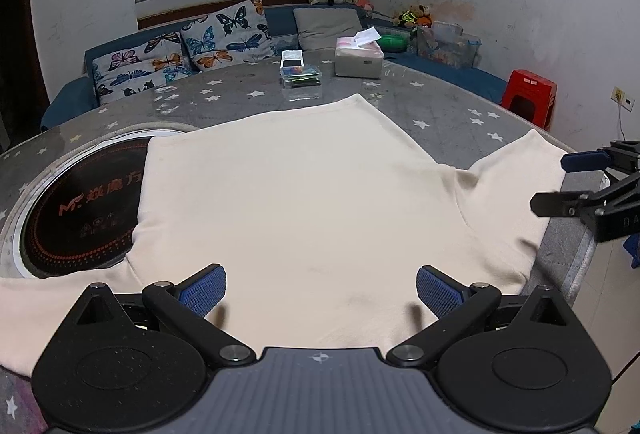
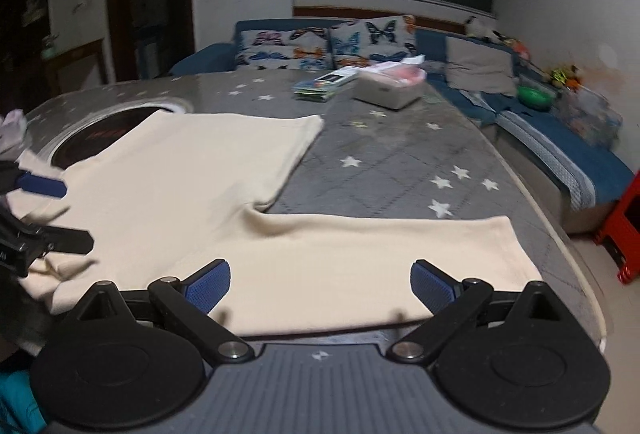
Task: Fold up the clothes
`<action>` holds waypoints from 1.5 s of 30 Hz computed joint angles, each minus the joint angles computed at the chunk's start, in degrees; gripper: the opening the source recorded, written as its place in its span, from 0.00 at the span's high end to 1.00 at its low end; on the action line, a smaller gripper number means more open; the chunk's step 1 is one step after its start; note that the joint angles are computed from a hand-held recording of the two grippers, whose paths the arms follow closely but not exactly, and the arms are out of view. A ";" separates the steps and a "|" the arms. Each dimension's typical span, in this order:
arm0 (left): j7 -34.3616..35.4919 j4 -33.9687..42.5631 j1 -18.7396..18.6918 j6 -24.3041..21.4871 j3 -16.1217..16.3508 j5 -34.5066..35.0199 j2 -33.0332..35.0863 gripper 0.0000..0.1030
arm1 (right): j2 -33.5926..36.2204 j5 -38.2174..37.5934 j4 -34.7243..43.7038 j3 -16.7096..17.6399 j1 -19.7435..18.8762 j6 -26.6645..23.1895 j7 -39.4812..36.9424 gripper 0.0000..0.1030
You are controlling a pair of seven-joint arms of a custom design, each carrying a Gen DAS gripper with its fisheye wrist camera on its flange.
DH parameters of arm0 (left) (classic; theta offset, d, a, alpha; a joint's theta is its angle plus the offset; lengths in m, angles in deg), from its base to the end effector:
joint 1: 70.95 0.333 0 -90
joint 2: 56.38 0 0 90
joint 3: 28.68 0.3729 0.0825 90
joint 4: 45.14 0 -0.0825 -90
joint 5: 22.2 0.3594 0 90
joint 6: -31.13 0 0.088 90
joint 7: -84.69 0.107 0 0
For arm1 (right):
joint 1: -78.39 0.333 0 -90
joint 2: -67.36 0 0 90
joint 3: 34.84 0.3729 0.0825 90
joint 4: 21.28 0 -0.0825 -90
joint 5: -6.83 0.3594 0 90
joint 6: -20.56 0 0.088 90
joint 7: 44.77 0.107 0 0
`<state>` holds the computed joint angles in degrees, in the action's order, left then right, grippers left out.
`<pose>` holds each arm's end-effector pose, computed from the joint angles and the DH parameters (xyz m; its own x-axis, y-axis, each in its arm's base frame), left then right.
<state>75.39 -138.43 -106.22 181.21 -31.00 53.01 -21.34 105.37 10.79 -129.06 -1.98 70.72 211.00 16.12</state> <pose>0.5651 -0.4556 0.3534 0.0181 -0.9998 0.0071 -0.6480 -0.0171 -0.7614 0.6687 0.2143 0.3642 0.5722 -0.8201 0.0093 -0.5028 -0.3597 -0.7860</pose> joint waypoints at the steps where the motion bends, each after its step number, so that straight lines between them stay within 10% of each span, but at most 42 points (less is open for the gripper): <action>1: 0.26 0.06 0.02 -0.04 -0.08 -0.16 0.06 0.00 | -0.09 0.17 -0.08 -0.53 0.39 0.17 0.12 0.04; 35: 4.83 5.18 -1.82 -0.22 0.52 1.78 2.63 0.00 | -0.14 9.21 4.64 -18.63 11.77 0.06 6.99 0.00; 45: 3.77 6.82 -3.01 1.14 1.70 4.25 3.23 0.01 | 2.51 12.14 10.37 -22.80 13.48 -2.91 9.29 0.14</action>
<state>79.16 -131.61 -109.24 182.35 -29.29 57.26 -18.11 107.89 22.93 -118.69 -24.78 84.21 208.08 25.41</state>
